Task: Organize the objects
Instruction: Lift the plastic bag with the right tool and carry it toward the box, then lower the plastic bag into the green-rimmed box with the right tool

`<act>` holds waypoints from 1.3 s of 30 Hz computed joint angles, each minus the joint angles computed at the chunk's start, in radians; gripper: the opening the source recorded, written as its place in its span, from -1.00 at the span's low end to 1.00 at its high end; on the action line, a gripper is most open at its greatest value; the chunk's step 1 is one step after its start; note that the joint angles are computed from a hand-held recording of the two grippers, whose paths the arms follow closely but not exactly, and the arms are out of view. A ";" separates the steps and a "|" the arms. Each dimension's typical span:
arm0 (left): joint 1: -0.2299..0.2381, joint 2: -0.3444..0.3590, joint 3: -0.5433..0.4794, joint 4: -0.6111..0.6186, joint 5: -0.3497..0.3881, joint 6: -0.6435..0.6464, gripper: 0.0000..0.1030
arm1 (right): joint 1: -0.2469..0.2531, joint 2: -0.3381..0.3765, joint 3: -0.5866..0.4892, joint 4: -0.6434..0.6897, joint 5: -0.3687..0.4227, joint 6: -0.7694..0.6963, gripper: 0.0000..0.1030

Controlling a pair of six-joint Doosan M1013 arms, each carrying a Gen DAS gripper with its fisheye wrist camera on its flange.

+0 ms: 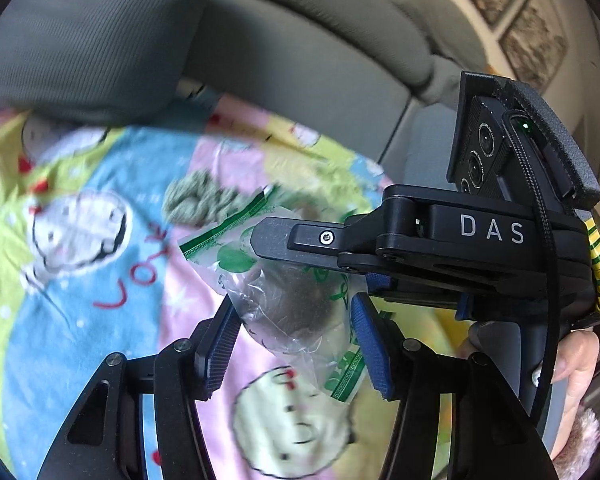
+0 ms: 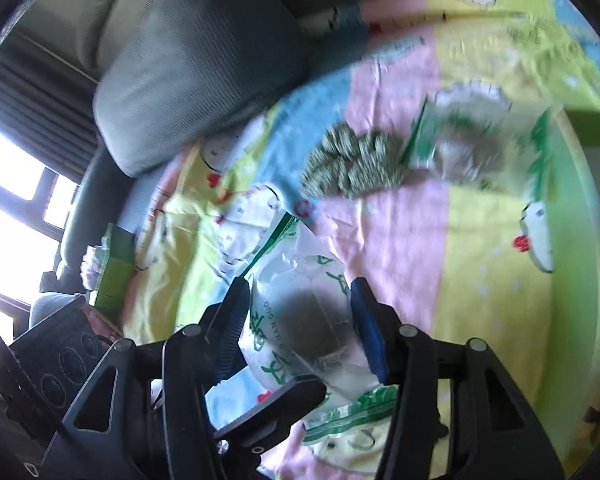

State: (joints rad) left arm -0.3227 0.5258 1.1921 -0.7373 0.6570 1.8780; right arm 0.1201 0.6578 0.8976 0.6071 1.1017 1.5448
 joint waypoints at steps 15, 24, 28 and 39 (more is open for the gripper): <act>-0.096 -0.036 -0.043 0.032 -0.079 0.118 0.12 | -0.074 -0.211 0.245 0.140 -0.266 -0.173 0.05; -0.150 0.014 -0.130 0.098 -0.038 0.086 0.12 | -0.134 -0.262 0.325 0.176 -0.323 -0.170 0.12; -0.167 0.041 -0.174 0.122 -0.008 0.061 0.12 | -0.158 -0.268 0.341 0.185 -0.328 -0.164 0.14; -0.195 0.106 -0.267 0.165 0.077 0.001 0.12 | -0.202 -0.256 0.355 0.187 -0.322 -0.102 0.16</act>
